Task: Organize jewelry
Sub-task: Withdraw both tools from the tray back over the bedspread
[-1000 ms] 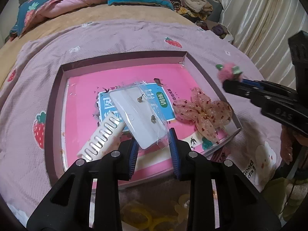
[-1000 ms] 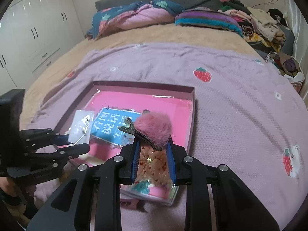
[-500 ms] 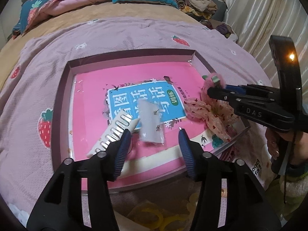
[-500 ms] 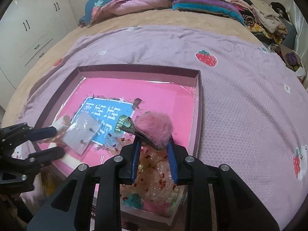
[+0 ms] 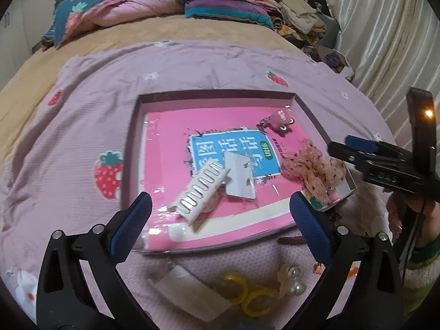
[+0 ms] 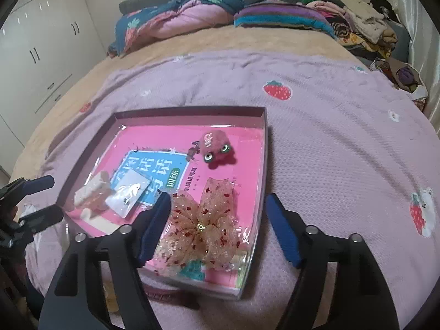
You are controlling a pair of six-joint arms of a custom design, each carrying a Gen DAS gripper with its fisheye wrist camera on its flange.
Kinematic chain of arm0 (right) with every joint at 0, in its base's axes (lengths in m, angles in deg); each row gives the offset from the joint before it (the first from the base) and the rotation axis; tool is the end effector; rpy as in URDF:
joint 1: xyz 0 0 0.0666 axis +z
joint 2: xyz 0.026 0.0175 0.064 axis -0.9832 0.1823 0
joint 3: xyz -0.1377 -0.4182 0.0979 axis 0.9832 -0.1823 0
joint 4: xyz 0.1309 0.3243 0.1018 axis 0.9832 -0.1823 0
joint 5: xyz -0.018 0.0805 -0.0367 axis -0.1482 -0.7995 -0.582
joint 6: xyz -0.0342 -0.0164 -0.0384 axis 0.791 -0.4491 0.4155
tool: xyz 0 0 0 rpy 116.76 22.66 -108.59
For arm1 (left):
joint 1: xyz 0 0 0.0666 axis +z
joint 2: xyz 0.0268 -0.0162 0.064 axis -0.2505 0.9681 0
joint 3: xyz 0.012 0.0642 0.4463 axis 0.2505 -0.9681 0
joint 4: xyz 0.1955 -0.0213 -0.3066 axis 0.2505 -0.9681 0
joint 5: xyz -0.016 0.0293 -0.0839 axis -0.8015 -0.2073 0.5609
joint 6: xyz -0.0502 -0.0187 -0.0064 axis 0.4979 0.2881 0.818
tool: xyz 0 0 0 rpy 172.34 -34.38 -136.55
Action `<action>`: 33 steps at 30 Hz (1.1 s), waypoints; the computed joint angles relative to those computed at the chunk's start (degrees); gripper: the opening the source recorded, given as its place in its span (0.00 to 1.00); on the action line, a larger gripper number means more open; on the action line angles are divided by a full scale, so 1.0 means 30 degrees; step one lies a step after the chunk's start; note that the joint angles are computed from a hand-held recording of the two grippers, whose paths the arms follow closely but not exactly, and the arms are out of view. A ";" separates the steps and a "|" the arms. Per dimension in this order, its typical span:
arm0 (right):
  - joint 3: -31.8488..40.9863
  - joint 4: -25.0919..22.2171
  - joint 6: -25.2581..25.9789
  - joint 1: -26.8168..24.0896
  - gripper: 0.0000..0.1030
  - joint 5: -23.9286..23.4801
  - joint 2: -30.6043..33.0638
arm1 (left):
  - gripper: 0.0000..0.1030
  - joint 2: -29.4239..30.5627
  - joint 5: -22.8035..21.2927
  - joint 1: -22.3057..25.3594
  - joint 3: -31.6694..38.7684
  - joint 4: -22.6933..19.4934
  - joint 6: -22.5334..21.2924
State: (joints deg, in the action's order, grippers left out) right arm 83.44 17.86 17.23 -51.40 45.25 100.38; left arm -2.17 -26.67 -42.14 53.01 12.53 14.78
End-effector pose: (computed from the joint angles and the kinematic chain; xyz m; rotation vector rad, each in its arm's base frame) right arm 0.5420 0.2987 0.4523 -0.7668 2.4136 0.4883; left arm 0.4026 -0.1990 0.4635 -0.3550 2.4632 -0.0841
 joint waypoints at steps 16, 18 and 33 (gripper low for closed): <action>-0.1383 0.1236 -0.0672 -0.0456 0.81 -0.0630 -0.2565 | 0.91 -0.2049 -0.3402 -0.0726 0.0446 -0.1859 0.2076; -0.1498 0.1369 -0.0717 -0.0476 0.81 -0.0698 -0.2874 | 0.91 -0.2159 -0.3852 -0.0948 0.0628 -0.2335 0.2347; -0.2599 0.2255 -0.0772 -0.0650 0.83 -0.1054 -0.4970 | 0.91 -0.3076 -0.5663 -0.2515 0.0900 -0.3231 0.3474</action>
